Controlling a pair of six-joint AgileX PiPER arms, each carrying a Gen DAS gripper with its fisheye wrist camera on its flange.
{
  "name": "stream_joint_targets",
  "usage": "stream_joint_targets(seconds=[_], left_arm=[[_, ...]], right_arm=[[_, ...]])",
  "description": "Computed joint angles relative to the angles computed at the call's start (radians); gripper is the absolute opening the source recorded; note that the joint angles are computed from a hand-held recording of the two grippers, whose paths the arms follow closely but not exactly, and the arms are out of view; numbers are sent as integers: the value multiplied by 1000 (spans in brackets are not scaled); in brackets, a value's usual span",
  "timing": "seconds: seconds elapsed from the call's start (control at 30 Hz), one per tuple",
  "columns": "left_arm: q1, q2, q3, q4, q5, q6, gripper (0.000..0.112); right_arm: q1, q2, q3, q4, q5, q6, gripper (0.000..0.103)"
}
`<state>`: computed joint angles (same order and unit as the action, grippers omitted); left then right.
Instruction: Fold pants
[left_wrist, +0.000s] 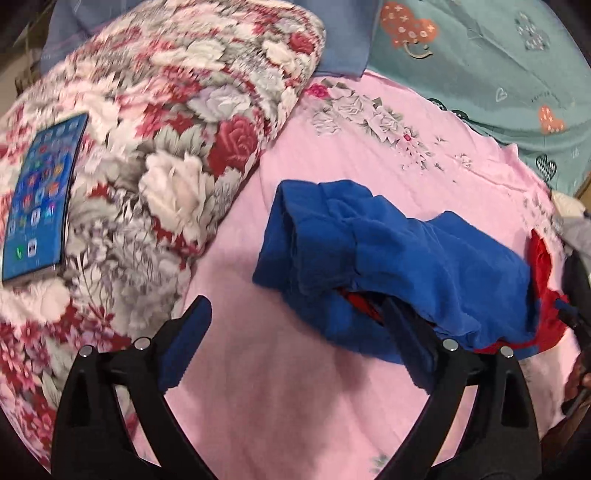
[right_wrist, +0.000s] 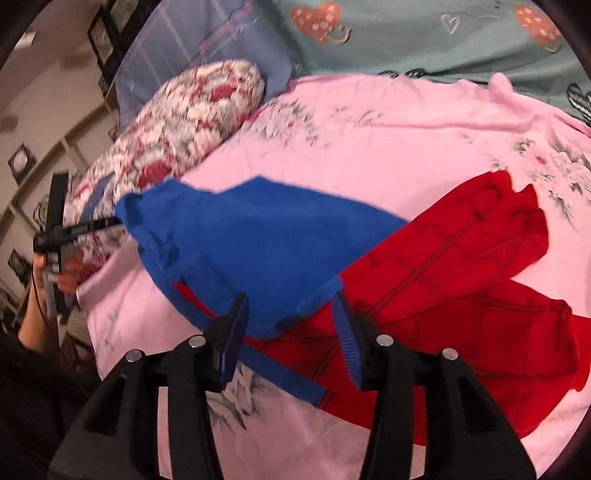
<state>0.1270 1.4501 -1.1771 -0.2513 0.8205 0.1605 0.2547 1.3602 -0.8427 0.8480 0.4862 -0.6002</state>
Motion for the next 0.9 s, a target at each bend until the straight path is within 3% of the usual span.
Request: stream_joint_targets(seconds=[0.17,0.33,0.5,0.7,0.73,0.8,0.87,0.9], left_arm=[[41,51,-90,-62,128,-56,95],[59,134,-194,-164,264,-110,95],[54,154,-243,-230,323,-131,95],[33,225,-267,-254,299,-155,91],[32,249,-275,-256,302,-171,87],[36,294,-287,-281,306,-194,53],[26,305,-283,-283,283,-211,30],[1,289,-276,-237,247,-238,24]], right_arm=[[-14,-46,28,-65,-75,118,60],[-43,-44,49,16,-87,39,60],[-49,-28,55,104,-81,-62,60],[-24,-29,59,106,-108,-88,60],[-25,-31,59,119,-106,-104,60],[-25,-37,62,128,-105,-116,60],[-21,-44,62,102,-111,-92,60],[-23,-52,66,100,-113,-89,60]])
